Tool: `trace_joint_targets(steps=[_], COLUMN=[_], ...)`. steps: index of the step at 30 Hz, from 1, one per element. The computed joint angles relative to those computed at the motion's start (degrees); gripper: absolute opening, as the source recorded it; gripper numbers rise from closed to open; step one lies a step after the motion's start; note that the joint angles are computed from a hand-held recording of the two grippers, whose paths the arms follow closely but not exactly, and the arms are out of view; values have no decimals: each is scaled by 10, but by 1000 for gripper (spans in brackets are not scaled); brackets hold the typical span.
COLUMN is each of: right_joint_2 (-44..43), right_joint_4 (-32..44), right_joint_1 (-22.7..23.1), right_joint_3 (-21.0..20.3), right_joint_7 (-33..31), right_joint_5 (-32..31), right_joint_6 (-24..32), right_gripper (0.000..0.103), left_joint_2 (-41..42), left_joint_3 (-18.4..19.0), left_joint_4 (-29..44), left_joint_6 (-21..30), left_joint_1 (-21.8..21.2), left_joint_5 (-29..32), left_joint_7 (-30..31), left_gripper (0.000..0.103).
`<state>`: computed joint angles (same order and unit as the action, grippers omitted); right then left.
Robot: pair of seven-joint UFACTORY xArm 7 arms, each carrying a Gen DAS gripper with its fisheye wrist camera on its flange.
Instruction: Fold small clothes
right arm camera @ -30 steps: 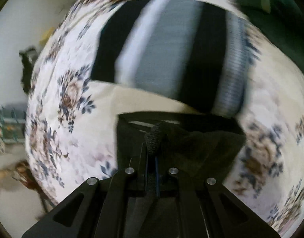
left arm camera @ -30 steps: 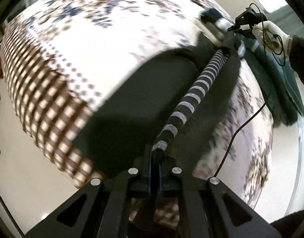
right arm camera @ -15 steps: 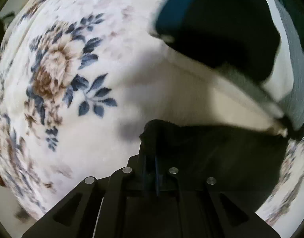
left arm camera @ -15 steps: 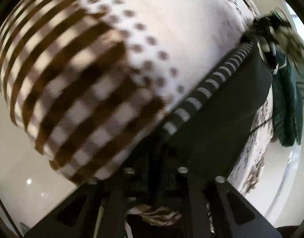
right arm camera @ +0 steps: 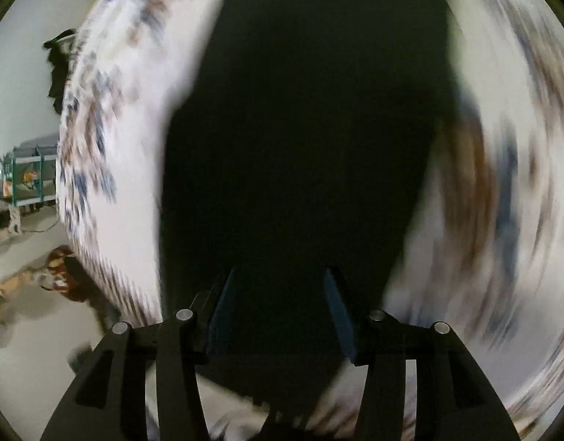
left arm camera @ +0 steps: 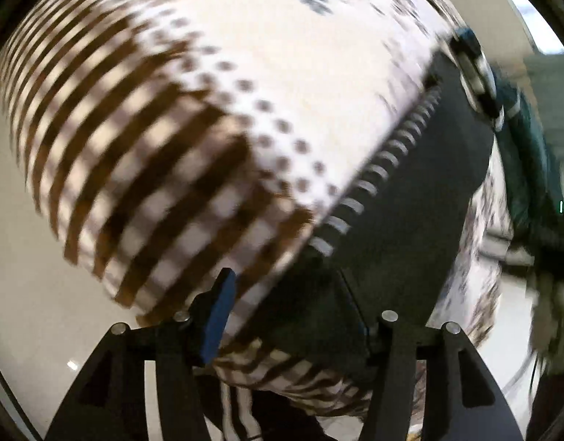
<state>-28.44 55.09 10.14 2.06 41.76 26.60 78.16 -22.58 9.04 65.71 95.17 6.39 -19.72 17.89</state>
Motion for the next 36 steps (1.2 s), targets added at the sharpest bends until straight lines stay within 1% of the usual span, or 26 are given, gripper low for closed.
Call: trace_joint_targets(steps=[1, 2, 3, 4, 5, 6, 7, 9, 11, 12, 13, 15, 16, 18, 21, 24, 25, 27, 28, 29, 30, 31, 32, 33, 34, 36], right_joint_2=[-60, -117, -170, -228, -266, -315, -340, -401, -440, -453, -454, -462, -469, -467, -458, -465, -462, -450, -456, -477, -495, -512, -522, -529, -530, -510], right_joint_4=[-60, -120, -171, -227, -260, -302, -323, -371, -397, -400, -392, -380, -362, -331, -277, -291, -308, -331, -339, -355, -362, -358, -350, -340, -322, -294], right_joint_1=[-5, -14, 0, 36, 50, 67, 79, 107, 130, 136, 141, 149, 152, 159, 173, 194, 202, 213, 210, 207, 200, 186, 169, 149, 122, 80], right_joint_3=[23, 45, 56, 66, 80, 103, 118, 166, 218, 239, 251, 255, 254, 242, 214, 193, 184, 154, 138, 117, 98, 74, 56, 38, 11, -37], right_joint_7=[41, 57, 92, 148, 181, 220, 244, 312, 371, 393, 412, 446, 471, 488, 510, 512, 501, 467, 467, 466, 463, 459, 451, 438, 418, 369], right_joint_5=[29, 65, 90, 110, 129, 163, 180, 224, 245, 239, 216, 179, 145, 95, 23, 24, 36, 55, 65, 77, 80, 66, 48, 26, -10, -66], right_joint_6=[11, -2, -18, -44, -60, -89, -106, -159, -205, -219, -210, -192, -158, -122, -42, -10, -17, -37, -41, -47, -46, -30, -13, 1, 15, 23], right_gripper=[52, 52, 52, 52, 52, 52, 52, 52, 50, 27, 9, 7, 7, 6, 6, 6, 6, 7, 7, 10, 13, 16, 29, 43, 48, 49], left_joint_2=[-3, -7, -12, -11, -12, -11, -10, -9, -22, -32, -38, -43, -50, -54, -47, -29, -9, 29, 49, 69, 85, 107, 137, 160, 200, 262], left_joint_3=[-6, -13, -22, -28, -32, -35, -39, -42, -44, -46, -42, -34, -24, -9, -2, -18, -17, -9, -9, -8, -8, -12, -15, -20, -30, -52], left_joint_4=[-5, -12, -19, -27, -33, -40, -46, -52, -63, -69, -70, -66, -59, -42, -34, -64, -61, -22, 10, 47, 79, 115, 159, 188, 233, 299], left_joint_6=[-5, -11, -20, -28, -32, -36, -43, -50, -70, -84, -82, -75, -60, -29, 8, 1, 8, 48, 71, 92, 104, 107, 109, 106, 91, 76], left_joint_1=[-6, -11, -18, -23, -28, -33, -37, -44, -52, -56, -58, -60, -60, -63, -59, -47, -39, -32, -30, -29, -27, -26, -26, -24, -27, -30], left_joint_5=[3, 10, 22, 31, 35, 40, 48, 49, 45, 43, 42, 33, 20, -3, -16, 27, 39, 24, 21, 12, 3, -8, -36, -59, -94, -137], left_joint_7=[14, 21, 31, 41, 46, 52, 58, 65, 82, 88, 95, 99, 104, 115, 115, 115, 105, 96, 93, 97, 102, 102, 96, 89, 72, 51], left_gripper=[53, 53, 53, 53, 53, 53, 53, 53, 48, 15, 7, 7, 6, 6, 6, 6, 6, 10, 9, 9, 19, 39, 51, 70, 70, 70])
